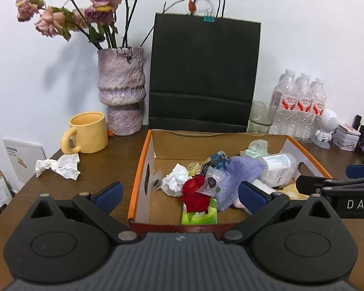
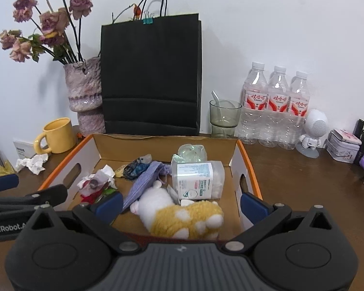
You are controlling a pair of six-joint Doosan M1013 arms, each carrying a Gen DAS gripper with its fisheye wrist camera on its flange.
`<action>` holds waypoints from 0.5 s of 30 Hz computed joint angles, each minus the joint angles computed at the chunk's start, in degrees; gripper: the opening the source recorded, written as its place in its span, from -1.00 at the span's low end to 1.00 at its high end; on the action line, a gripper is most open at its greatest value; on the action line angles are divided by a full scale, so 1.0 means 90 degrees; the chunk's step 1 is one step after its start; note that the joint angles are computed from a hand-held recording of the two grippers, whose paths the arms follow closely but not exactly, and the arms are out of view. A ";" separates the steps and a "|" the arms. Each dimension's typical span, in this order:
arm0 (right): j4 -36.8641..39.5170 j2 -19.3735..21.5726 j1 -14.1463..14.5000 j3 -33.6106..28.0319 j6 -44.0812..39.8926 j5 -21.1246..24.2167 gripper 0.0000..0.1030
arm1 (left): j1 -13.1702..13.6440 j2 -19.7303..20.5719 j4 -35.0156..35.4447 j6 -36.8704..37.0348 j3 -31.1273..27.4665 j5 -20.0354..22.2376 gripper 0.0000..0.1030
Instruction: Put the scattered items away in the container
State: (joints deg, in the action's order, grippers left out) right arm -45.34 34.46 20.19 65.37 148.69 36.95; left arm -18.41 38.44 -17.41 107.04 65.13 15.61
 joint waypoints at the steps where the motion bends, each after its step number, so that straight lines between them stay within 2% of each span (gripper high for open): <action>1: -0.0063 -0.0062 0.0022 0.0077 0.0093 -0.0005 1.00 | 0.0002 -0.0076 -0.0182 0.0182 0.0113 -0.0080 1.00; 7: -0.0496 -0.0402 0.0192 0.0486 0.0573 0.0118 1.00 | 0.0012 -0.0520 -0.1462 0.1624 0.0748 -0.0377 1.00; 12: -0.0796 -0.0677 0.0336 0.0839 0.0970 0.0182 1.00 | 0.0025 -0.0826 -0.2307 0.2477 0.1168 -0.0453 1.00; 15: -0.0913 -0.0817 0.0417 0.1025 0.1148 0.0195 1.00 | 0.0047 -0.0956 -0.2567 0.2705 0.1344 -0.0444 1.00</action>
